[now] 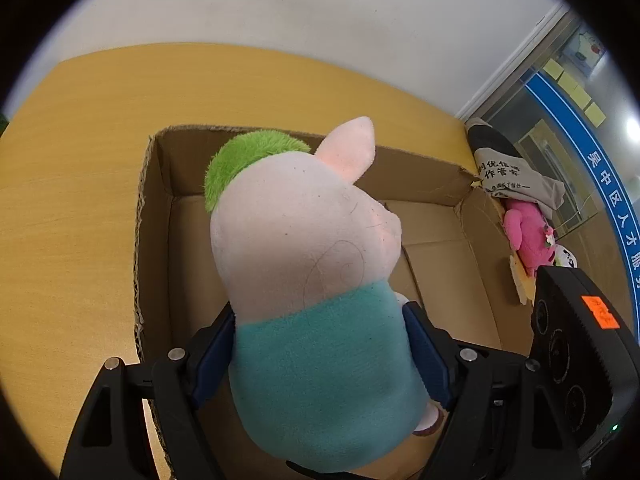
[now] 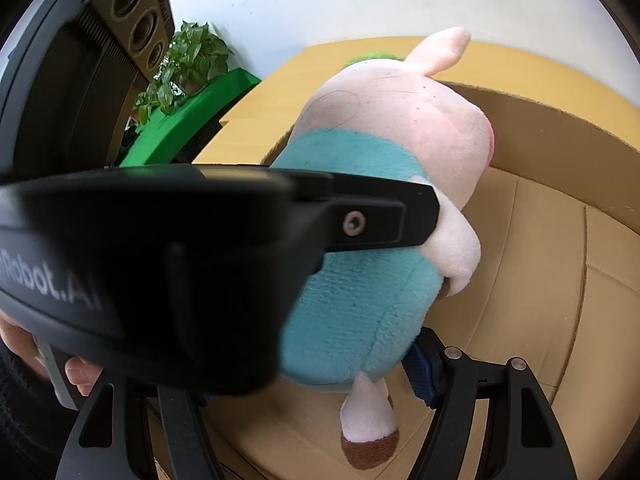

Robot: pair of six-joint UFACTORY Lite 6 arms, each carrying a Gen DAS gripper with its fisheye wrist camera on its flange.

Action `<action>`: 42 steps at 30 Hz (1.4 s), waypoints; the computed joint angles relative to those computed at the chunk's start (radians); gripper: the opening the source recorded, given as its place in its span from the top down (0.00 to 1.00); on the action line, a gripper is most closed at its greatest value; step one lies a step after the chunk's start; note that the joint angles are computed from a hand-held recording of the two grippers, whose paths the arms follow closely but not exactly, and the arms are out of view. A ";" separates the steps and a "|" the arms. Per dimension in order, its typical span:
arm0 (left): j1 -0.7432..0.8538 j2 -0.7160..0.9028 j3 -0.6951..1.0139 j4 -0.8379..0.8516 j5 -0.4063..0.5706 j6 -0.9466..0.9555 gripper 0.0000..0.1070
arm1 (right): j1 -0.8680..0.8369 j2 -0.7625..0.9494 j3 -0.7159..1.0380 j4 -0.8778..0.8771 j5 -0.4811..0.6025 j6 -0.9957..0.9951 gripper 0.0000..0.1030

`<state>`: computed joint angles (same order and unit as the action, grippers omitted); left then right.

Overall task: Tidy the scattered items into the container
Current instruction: 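Lower the plush pig into the cardboard box with both grippers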

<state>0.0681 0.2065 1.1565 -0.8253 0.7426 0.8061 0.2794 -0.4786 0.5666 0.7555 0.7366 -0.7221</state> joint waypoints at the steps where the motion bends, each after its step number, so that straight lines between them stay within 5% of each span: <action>1: 0.005 0.003 0.000 -0.002 0.004 0.006 0.26 | -0.045 0.020 -0.017 0.020 0.005 -0.064 0.26; 14: 0.050 0.054 0.097 0.022 0.089 -0.048 0.26 | -0.089 -0.051 -0.005 -0.020 0.134 -0.029 0.26; 20: 0.038 0.208 0.384 0.139 0.149 -0.238 0.21 | -0.105 0.085 0.192 -0.048 0.208 0.019 0.26; 25: 0.002 0.417 0.585 0.251 0.182 -0.373 0.14 | -0.106 0.226 0.243 -0.063 0.148 0.032 0.24; 29: -0.041 0.397 0.531 0.334 0.104 -0.392 0.14 | -0.169 0.227 0.174 0.024 0.160 -0.071 0.23; 35: -0.032 0.370 0.500 0.299 0.112 -0.368 0.14 | -0.230 0.149 0.132 0.018 0.229 -0.105 0.15; 42: 0.034 0.119 0.367 0.243 0.097 -0.281 0.14 | -0.381 0.006 0.121 -0.035 0.384 -0.147 0.10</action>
